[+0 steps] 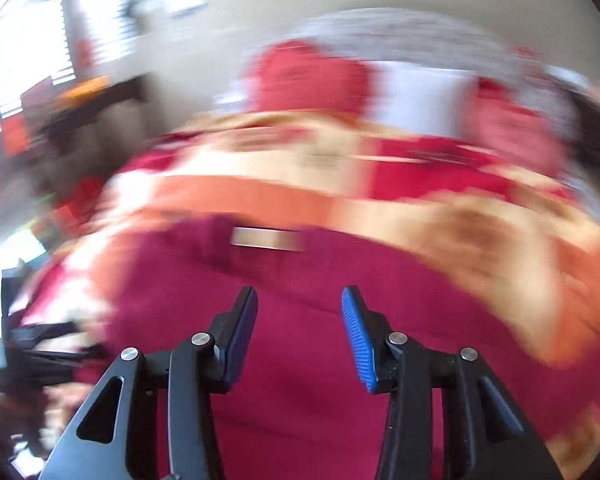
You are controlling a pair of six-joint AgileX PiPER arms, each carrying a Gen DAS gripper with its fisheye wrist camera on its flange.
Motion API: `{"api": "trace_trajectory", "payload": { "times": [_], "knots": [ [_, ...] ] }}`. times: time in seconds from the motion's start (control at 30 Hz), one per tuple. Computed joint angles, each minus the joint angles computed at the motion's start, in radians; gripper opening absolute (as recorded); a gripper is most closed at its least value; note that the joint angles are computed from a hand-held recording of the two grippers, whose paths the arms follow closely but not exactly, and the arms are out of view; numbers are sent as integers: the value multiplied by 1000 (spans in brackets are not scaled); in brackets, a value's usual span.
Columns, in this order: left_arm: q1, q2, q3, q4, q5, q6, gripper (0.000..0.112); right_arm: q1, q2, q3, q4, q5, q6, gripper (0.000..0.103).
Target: Fold small clothes
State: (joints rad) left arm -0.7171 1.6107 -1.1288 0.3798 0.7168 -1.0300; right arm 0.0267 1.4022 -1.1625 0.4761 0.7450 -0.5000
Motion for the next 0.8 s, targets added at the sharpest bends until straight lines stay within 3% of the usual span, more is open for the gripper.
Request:
{"api": "trace_trajectory", "payload": {
  "times": [0.1,0.17,0.27,0.33,0.37,0.5,0.67,0.73,0.8],
  "knots": [
    [20,-26,36,-15,-33,-8,87,212,178,-172,2,1,-22,31],
    [40,-37,57,-42,-62,2,87,313,278,-260,-100,-16,36,33],
    [56,-53,85,-50,-101,-1,87,397,482,-468,-238,52,140,33],
    [66,-62,101,-57,-123,16,87,402,574,-573,-225,135,141,0],
    [73,-69,109,-67,-132,32,87,409,585,-591,-233,139,153,0],
    [102,-106,136,-107,-142,80,87,411,541,-523,-94,9,45,0],
    [99,-139,115,-55,-81,38,87,469,619,-555,-202,-49,190,0],
    [81,-147,99,-9,-67,7,87,453,588,-507,-164,-44,165,0],
    [56,-142,74,38,-56,-20,87,423,501,-416,-128,-42,144,8]
  ]
}}
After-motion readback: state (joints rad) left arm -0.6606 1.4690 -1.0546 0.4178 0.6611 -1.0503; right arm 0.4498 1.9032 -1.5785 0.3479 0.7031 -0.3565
